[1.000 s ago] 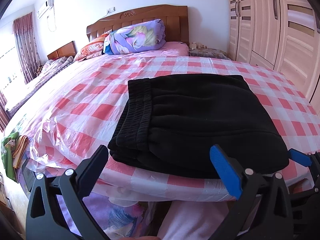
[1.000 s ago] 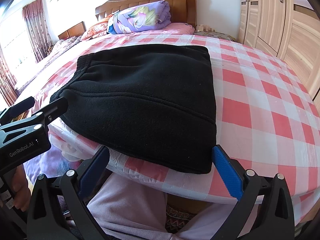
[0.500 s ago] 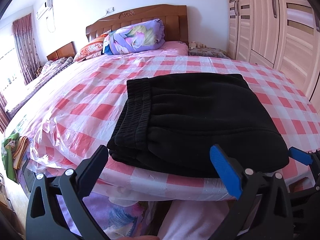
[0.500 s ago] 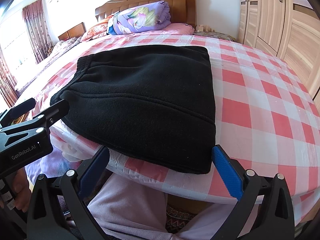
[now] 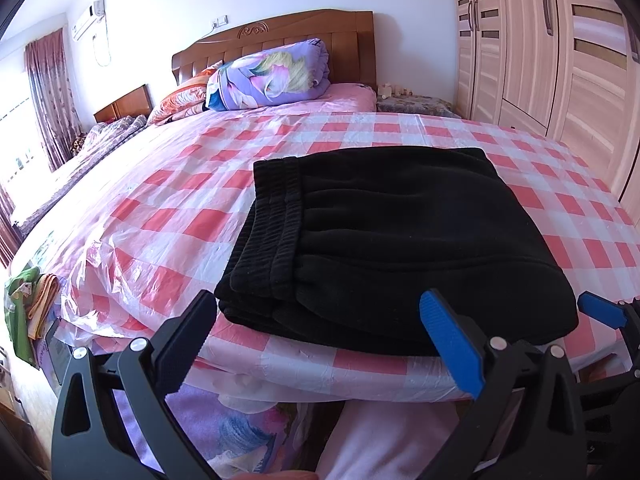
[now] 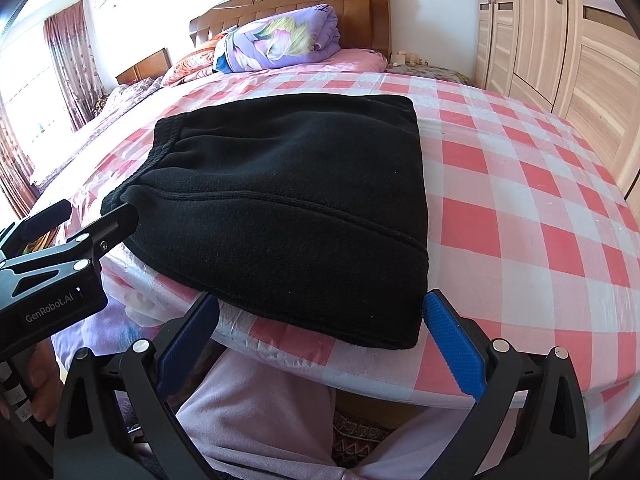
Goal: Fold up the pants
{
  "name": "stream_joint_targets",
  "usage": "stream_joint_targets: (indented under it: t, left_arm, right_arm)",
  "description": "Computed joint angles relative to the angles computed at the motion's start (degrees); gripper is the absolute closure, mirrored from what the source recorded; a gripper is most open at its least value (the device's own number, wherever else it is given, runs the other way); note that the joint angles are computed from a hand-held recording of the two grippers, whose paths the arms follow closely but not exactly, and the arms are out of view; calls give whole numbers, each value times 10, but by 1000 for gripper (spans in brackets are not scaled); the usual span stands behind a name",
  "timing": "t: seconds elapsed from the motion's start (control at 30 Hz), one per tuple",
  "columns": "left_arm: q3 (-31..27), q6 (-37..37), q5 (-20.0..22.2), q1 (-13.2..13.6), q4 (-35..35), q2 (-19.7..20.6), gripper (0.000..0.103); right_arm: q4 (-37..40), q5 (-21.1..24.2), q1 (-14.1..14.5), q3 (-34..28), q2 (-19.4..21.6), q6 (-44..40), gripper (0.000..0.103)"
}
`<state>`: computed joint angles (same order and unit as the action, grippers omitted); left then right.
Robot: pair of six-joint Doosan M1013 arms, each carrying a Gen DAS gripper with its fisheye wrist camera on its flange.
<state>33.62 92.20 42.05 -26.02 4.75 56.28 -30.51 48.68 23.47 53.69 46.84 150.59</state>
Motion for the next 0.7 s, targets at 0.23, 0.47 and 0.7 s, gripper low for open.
stream_joint_targets:
  t: [0.23,0.47,0.7]
  left_arm:
    - [-3,4,4,1,-2,1,1]
    - [-6,29,6,5,-29,1,1]
    - [-17,31,22,5,-25,8,1]
  right_arm:
    - [0,0,0,-1,0,0,4]
    - [-2,-2,0,1,-1,2,4]
    - [-4,-2,0,-1,-1,2,4]
